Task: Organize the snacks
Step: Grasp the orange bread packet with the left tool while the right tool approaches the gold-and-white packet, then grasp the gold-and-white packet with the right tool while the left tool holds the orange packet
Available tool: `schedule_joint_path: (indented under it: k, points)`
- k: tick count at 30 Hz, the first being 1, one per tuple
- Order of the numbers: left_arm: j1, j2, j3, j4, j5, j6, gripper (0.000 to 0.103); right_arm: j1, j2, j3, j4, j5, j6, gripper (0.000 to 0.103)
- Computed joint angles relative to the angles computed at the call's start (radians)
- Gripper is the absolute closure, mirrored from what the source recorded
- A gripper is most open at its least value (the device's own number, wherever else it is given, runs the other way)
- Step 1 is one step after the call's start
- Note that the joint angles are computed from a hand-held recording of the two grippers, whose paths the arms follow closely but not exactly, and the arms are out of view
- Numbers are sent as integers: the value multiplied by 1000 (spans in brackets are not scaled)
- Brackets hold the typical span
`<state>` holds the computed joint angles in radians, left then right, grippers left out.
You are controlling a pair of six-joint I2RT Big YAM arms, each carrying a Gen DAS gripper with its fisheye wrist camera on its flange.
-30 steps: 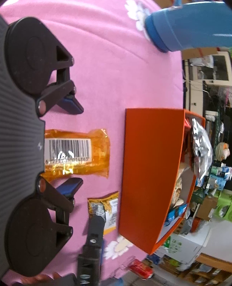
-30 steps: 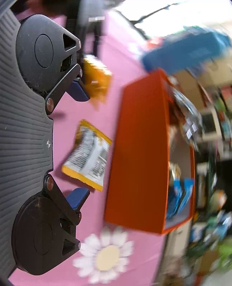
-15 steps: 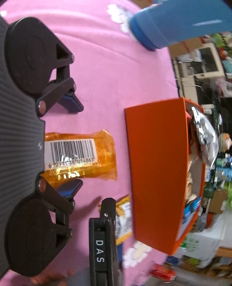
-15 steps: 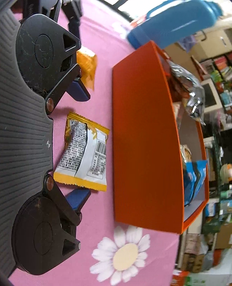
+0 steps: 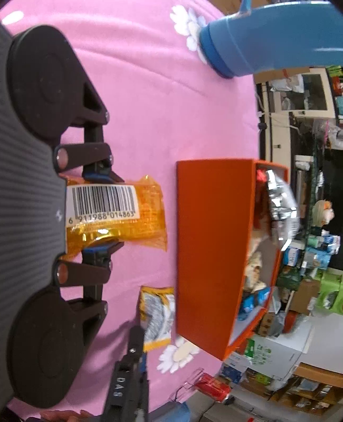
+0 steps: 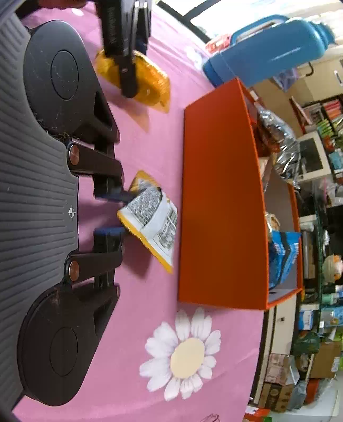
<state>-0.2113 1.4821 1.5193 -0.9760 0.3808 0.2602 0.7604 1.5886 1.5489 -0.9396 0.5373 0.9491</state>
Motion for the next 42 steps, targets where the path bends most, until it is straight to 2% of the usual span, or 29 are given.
schedule_joint_path:
  k: [3,4,5,6,7,8,9,10,12,13,15,17,21,23,25,28,30,32,33,34,35,36,39,42]
  points:
    - [-10,-6,-9,-12,-28,4,63,24,-16,-7,-28,15,13,103]
    - [-12,-2,-10,-21,-35,6,63,24,-21,-15,-37,-5,28,99]
    - [-15,4,-12,-27,-46,4,63,22,-29,-32,-32,-17,50,92]
    - [-16,8,-13,-28,-59,2,60,24,-44,-56,-14,-19,72,77]
    - [-16,7,-21,-13,-67,1,60,25,-61,-78,1,-11,82,67]
    - [-15,6,-25,0,-74,0,58,27,-70,-84,3,8,87,62]
    - [-14,9,-23,4,-81,-3,58,31,-79,-89,7,36,93,48]
    - [-12,14,-20,5,-79,-10,56,29,-83,-90,15,60,92,35]
    - [-9,17,-18,8,-70,-22,53,16,-86,-93,66,99,46,18]
    - [-10,19,-17,8,-68,-22,53,8,-80,-88,92,105,12,13]
    - [-10,20,-15,6,-63,-17,49,-28,-45,-59,137,57,-88,9]
    - [-8,20,-16,5,-56,-10,47,-56,8,-8,112,-6,-126,10]
    - [0,16,-21,3,-47,15,43,-50,57,42,59,-83,-116,8]
    - [1,13,-26,4,-48,28,41,-21,58,45,49,-87,-154,8]
    - [-3,11,-31,11,-58,26,38,3,69,61,16,-40,-160,9]
    - [-10,14,-29,17,-81,19,32,-3,82,85,31,24,-167,9]
    - [-15,14,-34,29,-100,20,23,-24,88,92,62,-2,-161,9]
    - [-23,11,-48,48,-127,38,19,-39,116,119,53,-31,-136,14]
    - [-27,5,-61,67,-137,51,20,-44,139,144,17,-44,-118,23]
    - [-27,0,-68,77,-124,66,27,-38,151,156,2,-10,-133,39]
    - [-22,-3,-67,74,-97,79,53,-31,167,183,-42,9,-141,49]
    - [-22,-5,-63,68,-87,94,62,-26,171,198,-73,20,-146,63]
    - [-22,-10,-66,66,-91,91,63,-20,108,123,-16,-30,-116,68]
    - [-14,-13,-51,37,-61,75,63,6,53,68,-12,-16,-102,68]
